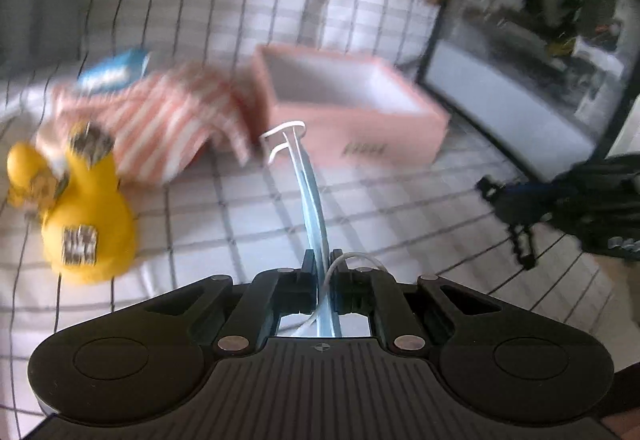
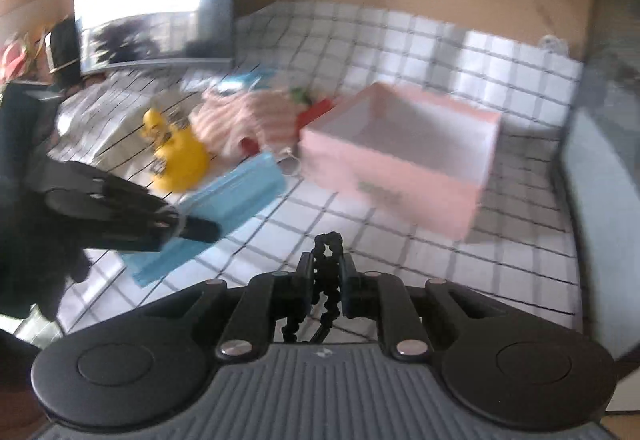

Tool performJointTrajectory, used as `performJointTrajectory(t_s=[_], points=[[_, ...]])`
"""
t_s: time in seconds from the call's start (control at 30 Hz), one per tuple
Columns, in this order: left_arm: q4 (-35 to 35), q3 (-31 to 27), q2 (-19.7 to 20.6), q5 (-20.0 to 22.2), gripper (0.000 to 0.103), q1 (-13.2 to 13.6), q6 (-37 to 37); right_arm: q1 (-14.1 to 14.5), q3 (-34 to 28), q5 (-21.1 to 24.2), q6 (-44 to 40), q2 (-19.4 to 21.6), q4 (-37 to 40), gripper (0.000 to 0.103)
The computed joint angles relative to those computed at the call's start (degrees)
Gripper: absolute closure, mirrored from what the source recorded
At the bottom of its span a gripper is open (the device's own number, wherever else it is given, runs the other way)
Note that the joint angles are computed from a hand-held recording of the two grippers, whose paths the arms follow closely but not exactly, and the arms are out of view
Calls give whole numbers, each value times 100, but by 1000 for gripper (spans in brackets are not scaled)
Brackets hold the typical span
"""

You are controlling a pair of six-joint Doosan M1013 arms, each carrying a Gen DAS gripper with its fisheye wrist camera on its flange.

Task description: Organize soft objects

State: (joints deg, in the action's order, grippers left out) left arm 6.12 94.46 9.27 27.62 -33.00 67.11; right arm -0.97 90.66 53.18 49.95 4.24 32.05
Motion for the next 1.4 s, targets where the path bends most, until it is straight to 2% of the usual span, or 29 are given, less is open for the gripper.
performJointTrajectory(t_s=[0.1, 0.17, 0.23, 0.3, 0.4, 0.43, 0.5, 0.53, 0.57, 0.6, 0.67, 0.77, 0.93, 1.1, 1.17, 1.23, 1.27, 1.3, 1.37, 1.4], points=[[16, -170, -30, -388, 94, -10, 136, -70, 29, -115, 81, -34, -60, 90], [-55, -462, 51, -615, 94, 8, 477, -103, 72, -173, 109, -84, -62, 90], [-377, -895, 249, -674, 94, 68, 967, -113, 82, -223, 142, -83, -4, 90], [-518, -1414, 539, -605, 92, 118, 1157, -105, 109, -329, 166, -94, 70, 90], [-791, -2394, 1189, -74, 92, 248, 1311, -81, 179, -507, 225, -129, 147, 90], [-961, -2739, 1431, 306, 92, 304, 1327, -57, 190, -568, 283, -130, 130, 90], [-1337, -3570, 2033, 1496, 91, 445, 1265, -10, 215, -673, 451, -138, 56, 90], [-1436, -3817, 2233, 1885, 91, 494, 1242, 14, 227, -718, 552, -143, -16, 90], [-1419, -3971, 2386, 2133, 91, 521, 1153, 37, 247, -759, 648, -164, -96, 90], [-1330, -4008, 2468, 2197, 91, 530, 1073, 57, 273, -807, 755, -187, -186, 90], [-1368, -3976, 2499, 2163, 91, 561, 1008, 58, 307, -848, 946, -215, -313, 90], [-1806, -3931, 2456, 1972, 91, 655, 1059, 39, 301, -794, 1371, -185, -568, 90], [-1573, -3462, 2056, 1547, 90, 686, 980, 57, 161, -828, 1811, -39, -819, 90], [-2306, -2525, 1457, 1090, 90, 726, 1732, 38, -345, -1063, 1482, 239, -460, 90], [-2648, -2153, 1232, 997, 90, 734, 2065, 25, -729, -1155, 1371, 473, -273, 90], [-2671, -1795, 1024, 904, 90, 702, 2101, 32, -1103, -1268, 1290, 732, -188, 87], [-2568, -1640, 942, 868, 90, 674, 2012, 37, -1381, -1174, 1361, 934, -235, 75], [-2428, -1506, 873, 829, 90, 648, 1890, 35, -1678, -891, 1471, 1141, -326, 65], [-2179, -1261, 740, 760, 90, 606, 1642, 102, -2274, -280, 2043, 1553, -790, 65], [-2049, -1135, 681, 737, 90, 588, 1455, 119, -2459, -54, 2076, 1692, -780, 65]])
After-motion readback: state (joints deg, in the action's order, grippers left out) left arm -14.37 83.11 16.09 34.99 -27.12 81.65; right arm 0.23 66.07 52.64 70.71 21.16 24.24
